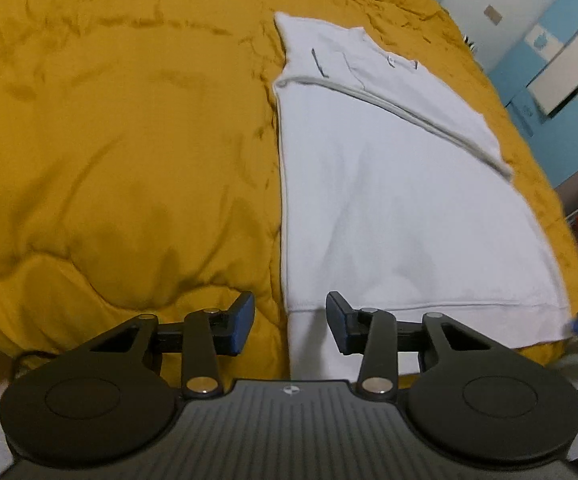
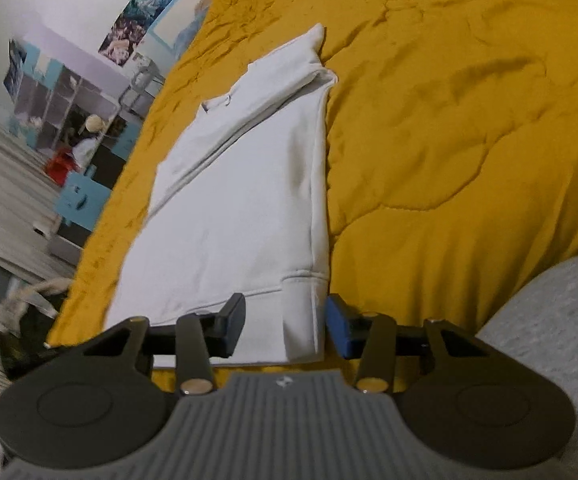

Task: Fold small clothes

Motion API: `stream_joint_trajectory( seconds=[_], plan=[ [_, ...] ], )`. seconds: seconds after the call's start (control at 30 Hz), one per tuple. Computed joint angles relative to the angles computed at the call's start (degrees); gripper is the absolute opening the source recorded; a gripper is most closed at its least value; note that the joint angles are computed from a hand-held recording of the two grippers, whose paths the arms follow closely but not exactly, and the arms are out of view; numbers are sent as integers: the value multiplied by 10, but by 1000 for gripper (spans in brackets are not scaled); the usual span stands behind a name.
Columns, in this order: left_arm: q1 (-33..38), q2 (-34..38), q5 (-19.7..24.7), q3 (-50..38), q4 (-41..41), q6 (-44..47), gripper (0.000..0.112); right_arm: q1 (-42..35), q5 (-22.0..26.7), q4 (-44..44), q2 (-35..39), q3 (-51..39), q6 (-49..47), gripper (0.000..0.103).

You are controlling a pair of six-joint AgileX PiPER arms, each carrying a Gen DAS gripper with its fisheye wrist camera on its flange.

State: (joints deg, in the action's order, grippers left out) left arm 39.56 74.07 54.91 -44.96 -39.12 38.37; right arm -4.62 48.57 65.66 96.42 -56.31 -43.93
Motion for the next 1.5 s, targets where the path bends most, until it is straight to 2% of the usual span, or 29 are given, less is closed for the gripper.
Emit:
stream_joint_trajectory(
  seconds=[0.1,0.3,0.37,0.47,0.57,0.67,0.77,1.0,1.13,1.2,1.27,1.3,1.33,1.43,1.5],
  plan=[
    [42,54,40,-3,-53,42,47,-15,23,33,5,9,-26,42],
    [69,107,56,4,-110,83,47,-21,74,12,53,-37,0,43],
    [94,122,79,4,-128,105,47,-14,80,-4,62,-52,20,48],
    [119,149,117,6,-144,125,47,-1,67,-26,67,-65,47,44],
    [115,145,112,9,-145,136,47,11,45,-50,63,-73,79,41],
    [113,161,116,3,-154,135,47,0,63,-52,75,-84,85,41],
    [116,176,125,-1,-164,139,46,-8,54,-53,80,-89,95,40],
    [111,173,121,7,-170,143,32,-23,112,-30,134,-126,88,43],
    [116,178,121,9,-172,119,31,-9,132,-57,141,-141,96,42],
    [115,182,120,8,-172,114,31,0,126,-68,137,-141,98,34],
    [112,176,114,11,-172,116,29,11,105,-80,125,-132,101,16],
    [110,170,110,14,-172,117,18,15,97,-80,119,-125,96,12],
    [111,159,109,22,-170,124,14,17,89,-75,112,-117,88,7],
    [101,128,91,36,-167,131,12,16,74,-51,98,-94,62,3],
    [113,136,105,34,-175,126,7,12,68,-31,88,-79,40,3]
  ],
)
